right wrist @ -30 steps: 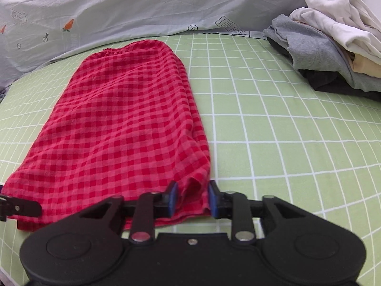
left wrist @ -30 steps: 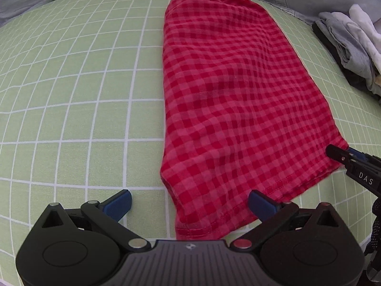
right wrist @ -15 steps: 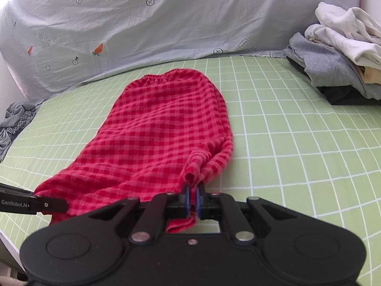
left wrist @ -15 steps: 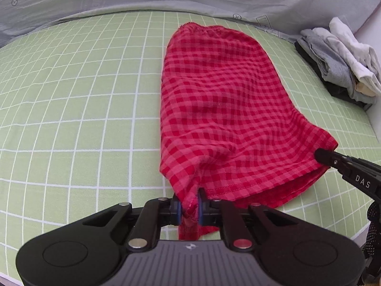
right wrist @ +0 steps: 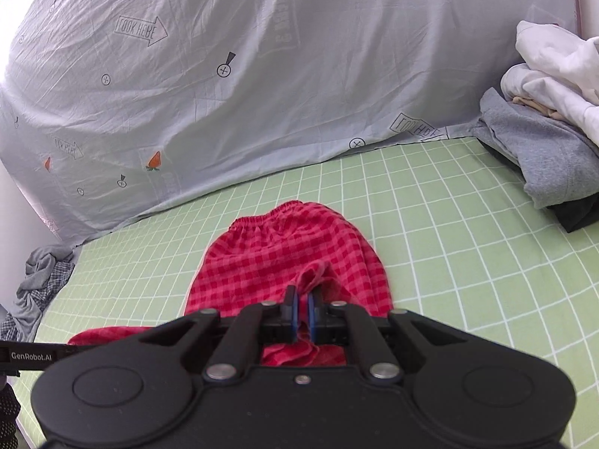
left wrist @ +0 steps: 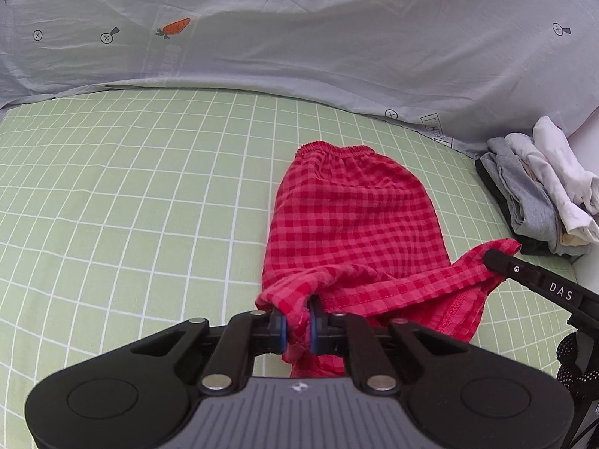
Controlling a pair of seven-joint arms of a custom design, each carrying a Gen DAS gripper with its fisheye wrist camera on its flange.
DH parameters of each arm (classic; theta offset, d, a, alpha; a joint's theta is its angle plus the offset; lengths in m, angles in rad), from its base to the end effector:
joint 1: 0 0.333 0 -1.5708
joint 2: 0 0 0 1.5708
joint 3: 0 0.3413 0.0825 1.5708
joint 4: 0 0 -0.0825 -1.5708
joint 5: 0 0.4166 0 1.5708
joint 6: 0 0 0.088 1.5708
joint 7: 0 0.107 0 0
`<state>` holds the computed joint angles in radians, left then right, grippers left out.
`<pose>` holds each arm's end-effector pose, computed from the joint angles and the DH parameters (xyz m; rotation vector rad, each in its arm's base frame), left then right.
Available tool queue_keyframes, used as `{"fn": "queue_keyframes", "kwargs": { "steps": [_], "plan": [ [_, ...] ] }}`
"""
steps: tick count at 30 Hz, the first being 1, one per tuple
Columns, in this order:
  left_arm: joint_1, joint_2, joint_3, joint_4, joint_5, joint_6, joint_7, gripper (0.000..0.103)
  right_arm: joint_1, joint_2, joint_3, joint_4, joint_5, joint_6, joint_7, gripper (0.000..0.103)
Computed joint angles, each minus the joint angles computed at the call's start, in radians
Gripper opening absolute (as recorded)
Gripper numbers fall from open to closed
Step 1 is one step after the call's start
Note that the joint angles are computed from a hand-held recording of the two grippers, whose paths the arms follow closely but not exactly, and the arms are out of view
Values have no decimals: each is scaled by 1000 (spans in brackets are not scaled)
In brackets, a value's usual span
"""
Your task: Fold clothes
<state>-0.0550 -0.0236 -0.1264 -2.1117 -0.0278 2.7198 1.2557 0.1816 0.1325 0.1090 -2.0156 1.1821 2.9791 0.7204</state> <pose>0.6016 -0.1098 0.5073 -2.0718 1.7743 -0.7772 0.6281 0.1182 0.4584 -1.5944 1.5455 -0.3505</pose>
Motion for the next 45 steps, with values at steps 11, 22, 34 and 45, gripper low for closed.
{"fn": "queue_keyframes", "kwargs": {
  "steps": [11,22,34,45],
  "plan": [
    [70,341,-24,410,-52,-115,35,12,-31,313,-32,357,-359,-95,343,6],
    [116,459,-17,508,18,40,-139,77,-6,496,-91,573,-674,-85,613,71],
    [146,299,-69,278,-16,96,-34,78,59,295,-157,234,-873,13,810,96],
    [98,369,-90,325,121,220,193,74,122,296,-235,223,-1084,-21,980,98]
  ]
}}
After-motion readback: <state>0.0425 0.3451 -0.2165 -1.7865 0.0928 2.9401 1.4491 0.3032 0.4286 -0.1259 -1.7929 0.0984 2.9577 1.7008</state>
